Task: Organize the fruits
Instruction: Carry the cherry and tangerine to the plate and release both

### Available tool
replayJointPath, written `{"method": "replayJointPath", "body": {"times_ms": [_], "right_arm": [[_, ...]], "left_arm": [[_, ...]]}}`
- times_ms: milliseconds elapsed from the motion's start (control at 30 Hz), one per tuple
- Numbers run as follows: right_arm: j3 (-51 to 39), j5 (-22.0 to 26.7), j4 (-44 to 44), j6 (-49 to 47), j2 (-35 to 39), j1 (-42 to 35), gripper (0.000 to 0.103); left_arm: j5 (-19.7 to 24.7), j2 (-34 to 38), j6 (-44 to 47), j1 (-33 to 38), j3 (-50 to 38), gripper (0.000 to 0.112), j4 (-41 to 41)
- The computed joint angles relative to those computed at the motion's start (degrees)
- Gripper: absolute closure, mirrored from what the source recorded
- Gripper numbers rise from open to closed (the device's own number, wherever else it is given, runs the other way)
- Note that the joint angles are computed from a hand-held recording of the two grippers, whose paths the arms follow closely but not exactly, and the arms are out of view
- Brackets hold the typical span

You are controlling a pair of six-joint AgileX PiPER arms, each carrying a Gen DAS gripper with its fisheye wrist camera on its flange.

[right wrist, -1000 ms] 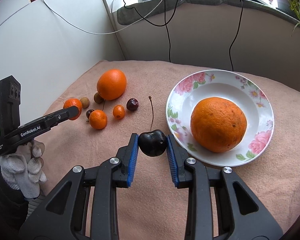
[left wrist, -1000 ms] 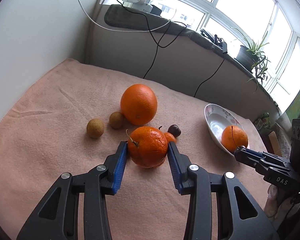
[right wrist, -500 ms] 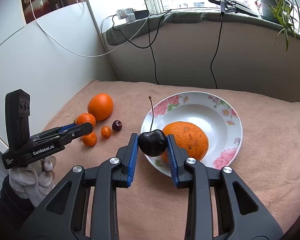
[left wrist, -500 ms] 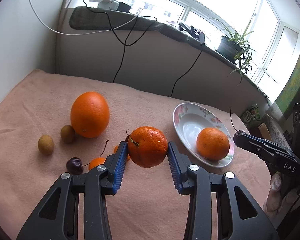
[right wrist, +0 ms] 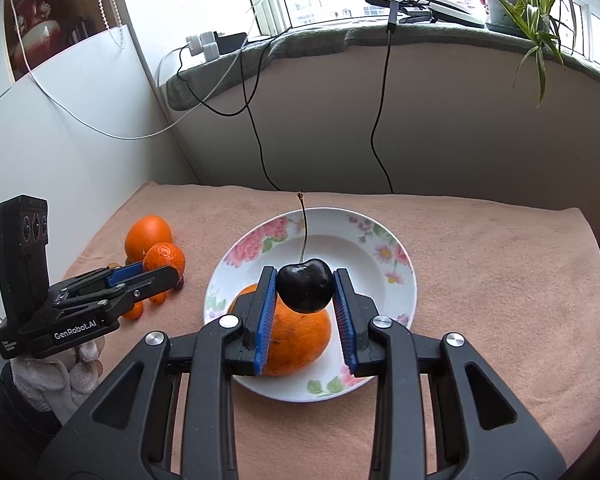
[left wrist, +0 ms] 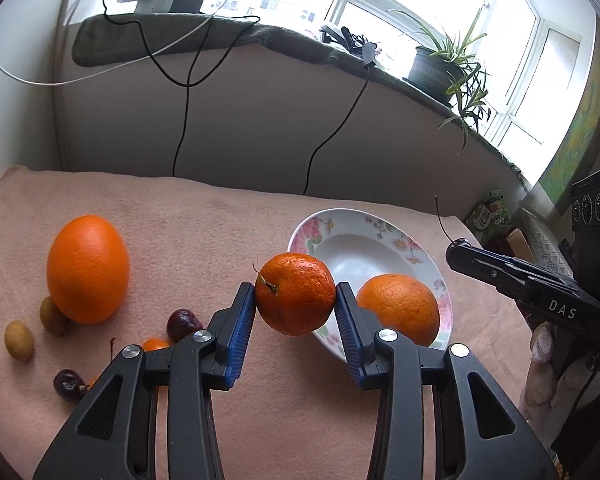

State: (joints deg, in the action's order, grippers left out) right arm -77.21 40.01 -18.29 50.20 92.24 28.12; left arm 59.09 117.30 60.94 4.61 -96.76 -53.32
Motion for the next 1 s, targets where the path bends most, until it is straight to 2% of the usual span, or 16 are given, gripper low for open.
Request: {"method": "replayJointPath", "body": {"times_ms": [400,1000], "right_arm": [[0.1,-2.1,8.1,-9.5,4.4,-6.2,0.074],[-1.5,-2.4,13.0,-14.5,7.1,-8.5,0.074]], "left_arm": [[-1.9,2.5,-3.2,-5.0,-4.0,0.073,3.7],[-1.7,5.1,-6.1,-6.8,-7.4,0.073,6.5]]}}
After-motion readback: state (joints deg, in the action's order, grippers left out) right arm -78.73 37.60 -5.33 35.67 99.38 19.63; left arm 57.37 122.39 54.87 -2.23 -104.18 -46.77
